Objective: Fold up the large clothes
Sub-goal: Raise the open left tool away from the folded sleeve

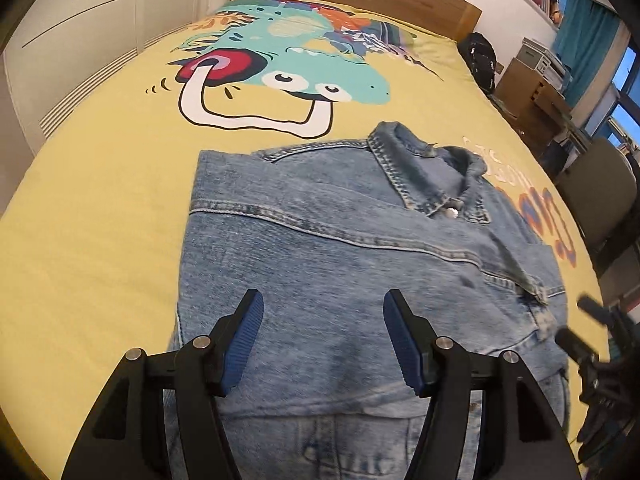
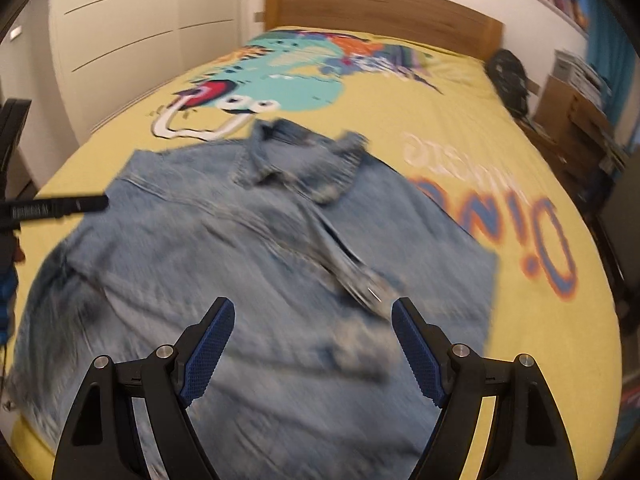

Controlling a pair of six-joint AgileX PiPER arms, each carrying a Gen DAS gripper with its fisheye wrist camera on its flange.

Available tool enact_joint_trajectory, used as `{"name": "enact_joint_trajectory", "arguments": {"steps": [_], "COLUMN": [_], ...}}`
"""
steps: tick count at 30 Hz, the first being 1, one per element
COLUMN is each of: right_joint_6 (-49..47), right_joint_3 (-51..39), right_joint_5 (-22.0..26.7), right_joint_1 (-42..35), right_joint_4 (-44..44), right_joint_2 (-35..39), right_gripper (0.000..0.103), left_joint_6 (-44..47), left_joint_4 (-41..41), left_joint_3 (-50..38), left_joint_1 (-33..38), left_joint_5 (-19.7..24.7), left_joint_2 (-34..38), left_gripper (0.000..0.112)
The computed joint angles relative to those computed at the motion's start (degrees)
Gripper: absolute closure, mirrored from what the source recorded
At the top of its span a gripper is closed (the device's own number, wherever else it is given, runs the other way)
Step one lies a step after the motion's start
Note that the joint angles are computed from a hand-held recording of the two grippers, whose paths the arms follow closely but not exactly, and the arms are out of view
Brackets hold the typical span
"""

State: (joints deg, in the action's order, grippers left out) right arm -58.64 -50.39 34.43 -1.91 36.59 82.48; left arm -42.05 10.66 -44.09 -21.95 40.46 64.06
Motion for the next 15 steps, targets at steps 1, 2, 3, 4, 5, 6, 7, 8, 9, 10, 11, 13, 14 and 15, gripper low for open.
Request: {"name": "enact_joint_trajectory", "arguments": {"steps": [1, 2, 3, 4, 5, 6, 7, 8, 9, 10, 11, 13, 14, 15], "right_joint_6": [1.71, 3.93, 5.44, 6.6, 8.27, 9.2, 10.0, 10.58, 11.51, 10.84, 8.76, 4.1, 3.01, 3.16], "right_joint_3": [-0.74, -1.47, -1.78, -2.13, -2.65, -2.83, -2.91, -2.81, -2.7, -2.34, -1.98, -0.88, -0.56, -0.48], "right_joint_5": [-1.02, -2.32, -3.56, -4.43, -5.33, -6.21, -7.21, -7.96, -8.81, -9.42, -9.51, -9.75, -9.26, -9.06], "right_joint_1": [2.43, 5.06, 7.24, 8.96, 10.92, 12.21, 13.34, 13.84, 14.18, 13.76, 12.96, 10.7, 9.24, 8.28], "right_joint_4": [-0.63, -1.71, -2.34, -2.73, -3.5, -4.12, -5.02, -6.0, -7.46, -7.62, -6.24, -3.52, -3.67, -4.65], "right_joint_2": [1.39, 3.01, 4.47, 5.9, 7.88, 9.41, 11.09, 12.27, 13.42, 14.3, 14.52, 14.27, 13.82, 13.51], "right_gripper": [0.021, 0.021, 0.021, 0.021, 0.021, 0.021, 0.021, 0.021, 0.021, 0.021, 0.021, 0.021, 0.021, 0.021], "left_joint_6": [0.6, 1.25, 1.57, 2.62, 3.09, 3.29, 3.74, 3.9, 4.27, 5.33, 6.3, 8.01, 8.28, 8.36], "left_joint_4": [-0.05, -0.13, -0.31, -0.83, -1.24, -1.43, -1.71, -1.75, -1.88, -2.52, -3.06, -3.47, -3.33, -2.9], "left_joint_3": [0.53, 1.1, 1.99, 2.87, 3.72, 4.89, 5.99, 7.02, 8.07, 9.22, 9.87, 10.48, 10.57, 10.42], "left_joint_1": [0.33, 0.68, 0.92, 1.29, 1.41, 1.43, 1.67, 1.89, 2.22, 2.9, 3.57, 5.05, 5.46, 5.85], "left_joint_5": [-0.94, -1.57, -2.9, -3.6, -4.48, -5.42, -6.03, -6.6, -7.09, -7.56, -7.65, -6.72, -6.21, -5.23], "left_joint_2": [0.61, 0.89, 1.18, 1.37, 1.61, 1.88, 1.78, 1.74, 1.55, 0.93, 0.4, -0.77, -1.25, -1.64], "left_gripper": [0.055, 0.055, 0.055, 0.055, 0.055, 0.055, 0.055, 0.055, 0.055, 0.055, 0.055, 0.055, 0.055, 0.055]}}
